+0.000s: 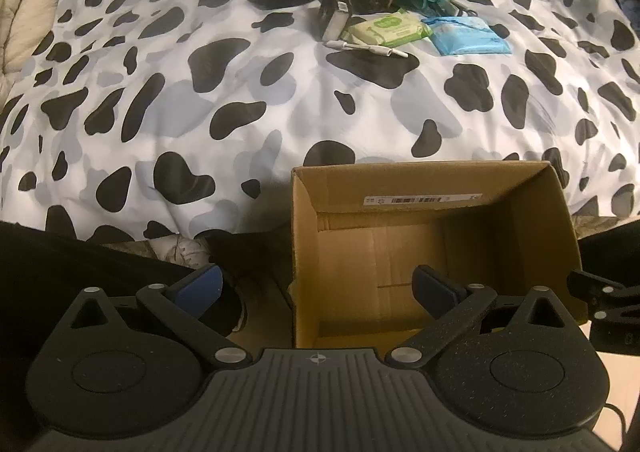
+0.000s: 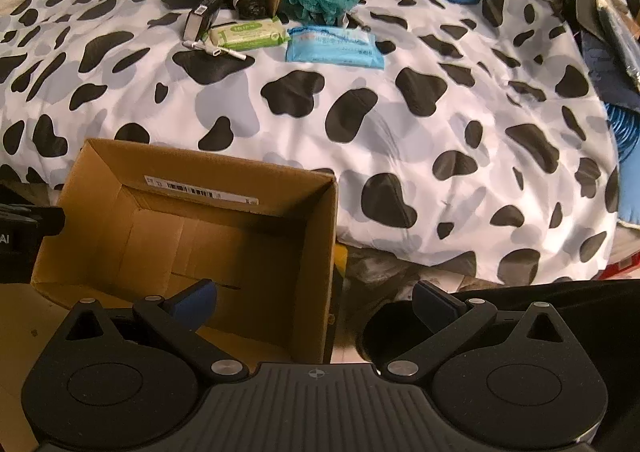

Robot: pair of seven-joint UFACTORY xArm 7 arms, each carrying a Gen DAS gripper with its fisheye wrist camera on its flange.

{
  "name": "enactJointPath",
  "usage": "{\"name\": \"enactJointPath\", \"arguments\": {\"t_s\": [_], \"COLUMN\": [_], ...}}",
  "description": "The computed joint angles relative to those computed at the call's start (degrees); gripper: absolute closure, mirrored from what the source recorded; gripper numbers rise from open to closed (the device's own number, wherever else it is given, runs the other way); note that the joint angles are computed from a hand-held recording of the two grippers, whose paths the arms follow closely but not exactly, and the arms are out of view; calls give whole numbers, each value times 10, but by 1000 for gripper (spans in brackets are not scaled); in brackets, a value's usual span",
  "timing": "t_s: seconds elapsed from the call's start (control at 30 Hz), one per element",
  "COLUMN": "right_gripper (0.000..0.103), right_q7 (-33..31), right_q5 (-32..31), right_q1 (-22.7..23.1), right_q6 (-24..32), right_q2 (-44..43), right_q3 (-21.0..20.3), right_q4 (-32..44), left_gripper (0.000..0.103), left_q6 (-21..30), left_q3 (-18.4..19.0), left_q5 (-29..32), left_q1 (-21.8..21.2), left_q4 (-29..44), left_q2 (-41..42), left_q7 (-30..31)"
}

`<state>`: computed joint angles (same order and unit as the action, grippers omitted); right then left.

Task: Organize soft objects
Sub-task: 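Move both tools from the cardboard box toward the items on the bedspread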

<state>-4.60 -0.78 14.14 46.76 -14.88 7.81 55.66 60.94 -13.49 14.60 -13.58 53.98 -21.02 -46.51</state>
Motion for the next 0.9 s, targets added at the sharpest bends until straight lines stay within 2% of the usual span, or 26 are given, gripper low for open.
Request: {"name": "enactJointPath", "arguments": {"t_s": [0.33, 0.9], "right_gripper": [0, 0], "right_q7": [-46, -87], "right_q5": [66, 122], "right_q1": [11, 19], "right_q6": [-7, 7], "right_q2": [7, 14], "right_q3": [-15, -19], "right_q4": [7, 14], "left_gripper": [0, 0], "left_q6": [-18, -53], "left_q3": [5, 15], "left_q5": [-9, -48], "left_q1": [-8, -2], "left_q4": [-8, -12], "left_q2": [1, 5], "left_q7": [23, 52]}}
